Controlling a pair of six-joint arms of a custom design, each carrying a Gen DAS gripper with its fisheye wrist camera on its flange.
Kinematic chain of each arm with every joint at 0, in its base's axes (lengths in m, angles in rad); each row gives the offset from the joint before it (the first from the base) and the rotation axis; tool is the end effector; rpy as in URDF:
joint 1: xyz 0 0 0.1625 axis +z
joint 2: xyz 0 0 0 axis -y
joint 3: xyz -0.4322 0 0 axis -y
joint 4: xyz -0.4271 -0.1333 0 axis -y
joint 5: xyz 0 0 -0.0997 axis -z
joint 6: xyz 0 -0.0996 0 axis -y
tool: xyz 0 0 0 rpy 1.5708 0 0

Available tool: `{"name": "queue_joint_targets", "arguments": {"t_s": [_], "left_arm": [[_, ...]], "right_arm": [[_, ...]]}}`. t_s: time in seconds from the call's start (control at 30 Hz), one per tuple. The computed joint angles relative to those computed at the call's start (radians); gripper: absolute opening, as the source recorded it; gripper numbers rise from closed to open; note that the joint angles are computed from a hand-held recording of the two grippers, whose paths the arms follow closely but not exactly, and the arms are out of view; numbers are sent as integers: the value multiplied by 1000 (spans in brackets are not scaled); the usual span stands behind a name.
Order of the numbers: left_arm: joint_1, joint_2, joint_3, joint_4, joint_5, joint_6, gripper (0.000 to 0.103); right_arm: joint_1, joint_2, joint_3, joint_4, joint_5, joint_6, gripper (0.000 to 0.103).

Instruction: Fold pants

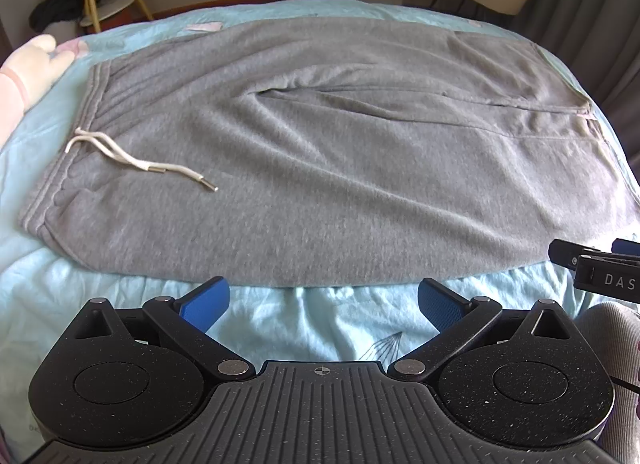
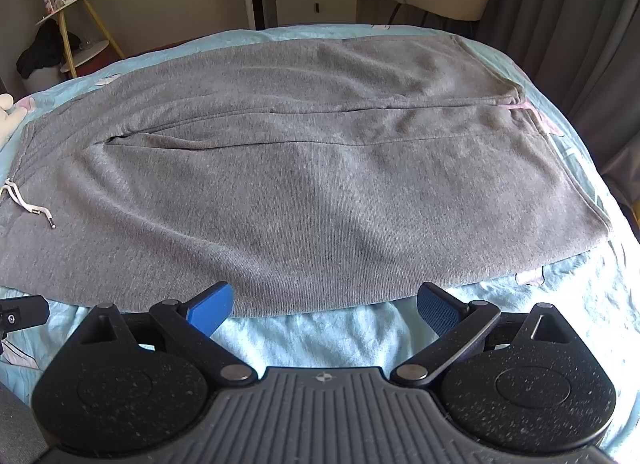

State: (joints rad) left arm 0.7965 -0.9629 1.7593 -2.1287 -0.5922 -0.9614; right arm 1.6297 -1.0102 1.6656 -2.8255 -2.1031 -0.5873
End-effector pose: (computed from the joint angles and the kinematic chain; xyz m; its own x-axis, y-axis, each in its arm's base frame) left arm -0.2856 -0.6009 0.1344 -0.7071 -0.2660 -0.6552 0.1740 0.8326 -0.5259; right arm 0.1238 -0.6931 0.2536 -0.7031 -0.2611 0.6614 -0.5264 0.8164 -0.2373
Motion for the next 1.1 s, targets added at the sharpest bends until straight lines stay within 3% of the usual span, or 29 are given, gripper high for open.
{"name": "queue_joint_targets", "arguments": {"t_s": [0.4,1.1], "left_arm": [[-4,16,-22,35,5,-12,103],[3,30,-44,53,2,-30,103]], "right_arm": [[-15,-8,-6,23,38,20,99],[-27,-8,-7,20,38,29,99]]}}
